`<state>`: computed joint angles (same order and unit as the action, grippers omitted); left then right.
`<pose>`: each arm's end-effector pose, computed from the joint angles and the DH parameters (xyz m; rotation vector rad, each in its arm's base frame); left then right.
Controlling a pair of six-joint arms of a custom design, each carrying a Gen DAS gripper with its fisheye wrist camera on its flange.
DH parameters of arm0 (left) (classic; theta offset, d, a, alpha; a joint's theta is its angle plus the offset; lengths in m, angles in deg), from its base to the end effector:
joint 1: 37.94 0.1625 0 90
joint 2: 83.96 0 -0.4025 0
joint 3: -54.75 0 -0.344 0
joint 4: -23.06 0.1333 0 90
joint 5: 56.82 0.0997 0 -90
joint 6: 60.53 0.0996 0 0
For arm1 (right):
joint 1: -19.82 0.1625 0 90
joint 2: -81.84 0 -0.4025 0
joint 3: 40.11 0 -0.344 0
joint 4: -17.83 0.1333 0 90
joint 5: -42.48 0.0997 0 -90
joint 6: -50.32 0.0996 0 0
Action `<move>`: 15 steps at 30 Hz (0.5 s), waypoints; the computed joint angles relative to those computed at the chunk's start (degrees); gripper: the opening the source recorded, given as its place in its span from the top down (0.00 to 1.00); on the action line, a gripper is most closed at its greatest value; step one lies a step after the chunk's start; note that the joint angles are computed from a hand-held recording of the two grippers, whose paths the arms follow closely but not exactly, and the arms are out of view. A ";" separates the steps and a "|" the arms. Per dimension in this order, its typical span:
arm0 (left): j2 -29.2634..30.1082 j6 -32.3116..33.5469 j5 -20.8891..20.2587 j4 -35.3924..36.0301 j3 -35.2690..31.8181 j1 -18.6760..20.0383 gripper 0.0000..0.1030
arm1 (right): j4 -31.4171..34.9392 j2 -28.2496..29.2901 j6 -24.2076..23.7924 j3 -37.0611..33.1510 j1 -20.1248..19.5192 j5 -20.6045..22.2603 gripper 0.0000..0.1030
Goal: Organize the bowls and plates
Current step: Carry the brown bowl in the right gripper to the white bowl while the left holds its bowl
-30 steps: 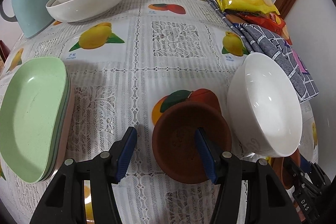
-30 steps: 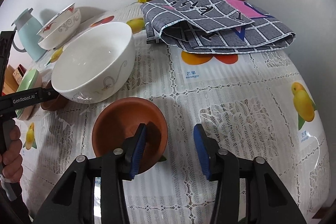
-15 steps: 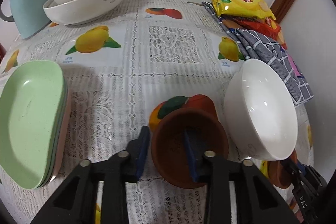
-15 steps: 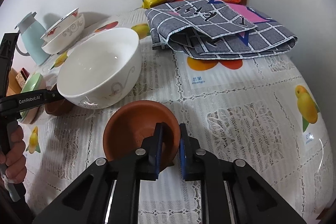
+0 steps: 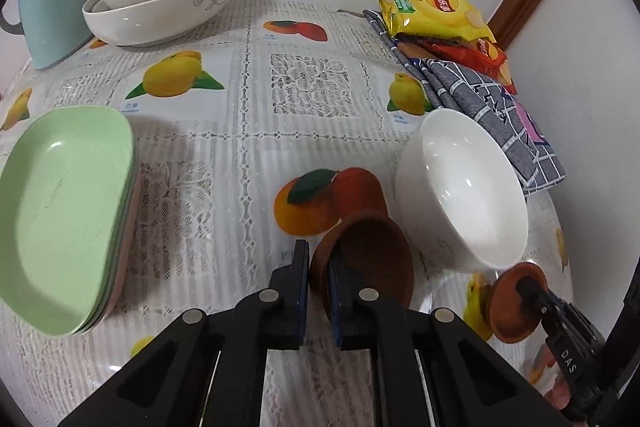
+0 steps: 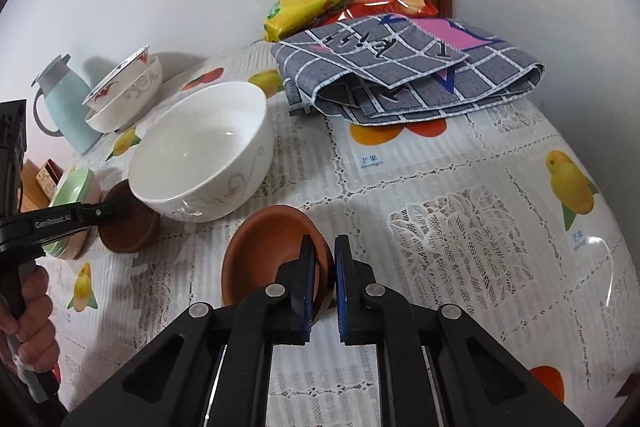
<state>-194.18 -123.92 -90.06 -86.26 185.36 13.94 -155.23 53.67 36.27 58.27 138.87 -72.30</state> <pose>-0.0037 -0.3556 0.3639 -0.4976 2.2734 -0.9599 0.3658 -0.4701 -0.0372 0.9356 -2.5520 0.3813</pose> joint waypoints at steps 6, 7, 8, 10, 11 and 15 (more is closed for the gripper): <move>-3.02 -4.14 -0.15 6.07 0.11 -3.11 0.91 | -0.44 -0.94 1.75 1.42 0.65 -0.32 0.91; -3.63 -5.17 0.01 7.60 0.04 -3.94 0.91 | -0.71 -1.16 1.76 1.77 0.79 -0.39 0.91; -4.08 -5.92 0.03 8.65 -0.06 -4.54 0.91 | -1.13 -1.52 1.85 2.29 1.10 -0.55 0.91; -5.27 -7.60 0.17 11.03 -0.21 -6.10 0.91 | -1.58 -1.97 2.06 2.85 1.53 -0.75 0.91; -5.70 -8.41 0.24 12.31 -0.34 -6.76 0.91 | -1.87 -2.35 2.34 3.30 1.82 -0.87 0.91; -7.86 -12.03 0.08 17.85 -0.88 -10.06 0.91 | -2.49 -3.64 3.54 4.53 2.59 -0.38 0.91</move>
